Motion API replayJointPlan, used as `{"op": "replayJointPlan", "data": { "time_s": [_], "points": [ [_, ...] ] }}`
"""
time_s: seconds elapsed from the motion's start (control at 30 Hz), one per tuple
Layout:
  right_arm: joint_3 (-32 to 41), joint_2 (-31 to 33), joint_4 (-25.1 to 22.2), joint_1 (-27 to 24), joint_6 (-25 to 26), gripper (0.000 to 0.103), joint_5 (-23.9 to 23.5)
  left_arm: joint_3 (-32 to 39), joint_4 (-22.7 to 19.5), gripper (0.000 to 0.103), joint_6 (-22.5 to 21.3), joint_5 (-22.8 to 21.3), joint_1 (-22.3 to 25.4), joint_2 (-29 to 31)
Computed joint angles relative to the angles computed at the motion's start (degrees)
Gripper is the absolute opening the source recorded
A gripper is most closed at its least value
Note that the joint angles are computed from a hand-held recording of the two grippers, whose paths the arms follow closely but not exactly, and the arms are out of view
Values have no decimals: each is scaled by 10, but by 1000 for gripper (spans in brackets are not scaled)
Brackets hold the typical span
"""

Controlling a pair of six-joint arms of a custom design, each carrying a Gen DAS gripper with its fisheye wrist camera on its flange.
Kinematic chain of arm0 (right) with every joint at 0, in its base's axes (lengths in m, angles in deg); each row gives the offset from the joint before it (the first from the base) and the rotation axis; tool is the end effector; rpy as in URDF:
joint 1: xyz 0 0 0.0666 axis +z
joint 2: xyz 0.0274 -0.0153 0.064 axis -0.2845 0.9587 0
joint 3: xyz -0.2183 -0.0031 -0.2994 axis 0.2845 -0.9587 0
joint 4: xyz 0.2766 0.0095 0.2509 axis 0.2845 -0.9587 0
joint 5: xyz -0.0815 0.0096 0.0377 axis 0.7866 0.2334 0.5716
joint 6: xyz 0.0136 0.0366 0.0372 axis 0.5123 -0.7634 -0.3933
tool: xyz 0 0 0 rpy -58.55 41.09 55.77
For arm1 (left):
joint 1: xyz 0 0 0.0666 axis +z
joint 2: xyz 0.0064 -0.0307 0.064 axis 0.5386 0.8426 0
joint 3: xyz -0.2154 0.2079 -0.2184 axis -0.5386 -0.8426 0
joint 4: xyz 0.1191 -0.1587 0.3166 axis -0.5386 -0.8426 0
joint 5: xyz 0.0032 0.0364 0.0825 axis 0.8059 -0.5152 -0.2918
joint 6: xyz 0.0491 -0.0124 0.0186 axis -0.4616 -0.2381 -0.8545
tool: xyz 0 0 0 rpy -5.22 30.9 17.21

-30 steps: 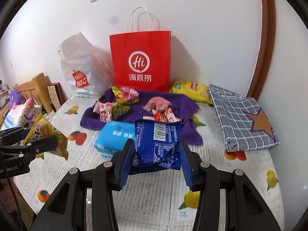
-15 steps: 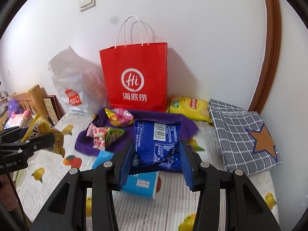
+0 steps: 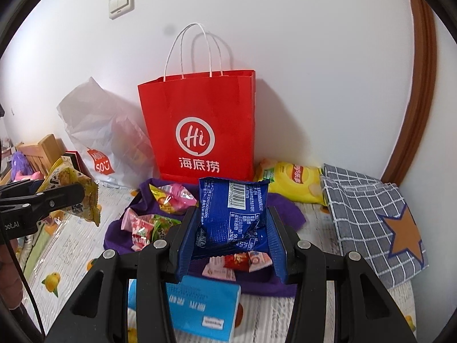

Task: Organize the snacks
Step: 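Carry the yellow bag and blue packet over the purple towel with both tools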

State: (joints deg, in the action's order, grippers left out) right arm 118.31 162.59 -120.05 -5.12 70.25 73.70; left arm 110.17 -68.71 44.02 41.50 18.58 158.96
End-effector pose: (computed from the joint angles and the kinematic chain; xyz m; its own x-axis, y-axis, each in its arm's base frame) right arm 0.5738 0.1074 0.4025 -0.6126 0.1145 -0.7821 0.1182 0.9916 0.0526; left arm 0.6334 -0.1678 0.4324 -0.6559 0.2187 -0.7225 0.4478 0.8832 -0.1392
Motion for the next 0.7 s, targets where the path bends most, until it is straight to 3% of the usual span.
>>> {"op": "replayJointPlan", "data": {
  "time_s": [0.47, 0.7],
  "points": [
    [105, 100, -28, -17, 14, 46, -40, 186, -72, 55, -1, 12, -2, 140],
    [131, 136, -54, -32, 15, 46, -38, 362, -179, 55, -1, -3, 0, 250]
  ]
}}
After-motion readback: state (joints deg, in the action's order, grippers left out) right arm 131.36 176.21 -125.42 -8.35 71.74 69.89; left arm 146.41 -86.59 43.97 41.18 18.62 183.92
